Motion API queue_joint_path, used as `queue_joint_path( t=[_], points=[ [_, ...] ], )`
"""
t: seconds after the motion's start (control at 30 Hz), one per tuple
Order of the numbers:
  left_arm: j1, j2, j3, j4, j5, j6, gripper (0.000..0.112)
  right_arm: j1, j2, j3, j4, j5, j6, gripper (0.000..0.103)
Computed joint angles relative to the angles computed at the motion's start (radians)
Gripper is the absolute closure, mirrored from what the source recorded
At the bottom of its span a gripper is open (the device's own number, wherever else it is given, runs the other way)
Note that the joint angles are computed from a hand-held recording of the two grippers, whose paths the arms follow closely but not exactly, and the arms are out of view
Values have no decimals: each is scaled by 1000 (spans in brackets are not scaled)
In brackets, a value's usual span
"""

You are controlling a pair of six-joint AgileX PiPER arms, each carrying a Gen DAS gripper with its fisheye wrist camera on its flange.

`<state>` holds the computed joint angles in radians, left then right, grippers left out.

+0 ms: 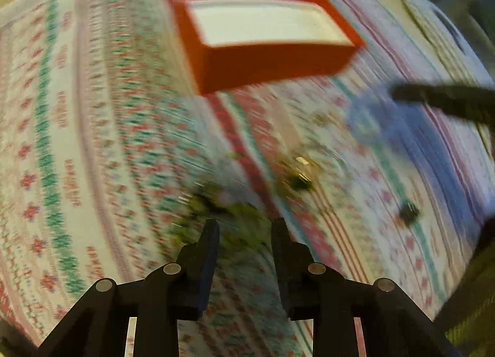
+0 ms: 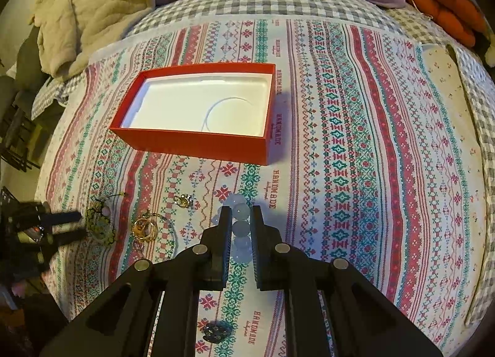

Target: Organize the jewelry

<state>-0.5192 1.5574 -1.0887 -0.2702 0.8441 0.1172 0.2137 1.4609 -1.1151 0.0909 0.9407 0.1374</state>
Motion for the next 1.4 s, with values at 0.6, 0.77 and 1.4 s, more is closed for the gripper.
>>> queue_joint_path(
  t=[0.6,0.77,1.4],
  points=[
    [-58,181,-88,-40,-53,-63,111,-6,1,0,5,5,-10,91],
    [-9,97,-51,-124,-42,17,111,3,-3,0,0,4,-1,91],
    [92,85,-8,-176,-49,-13,101,13,1,-2,-4,2,9,91]
  ],
)
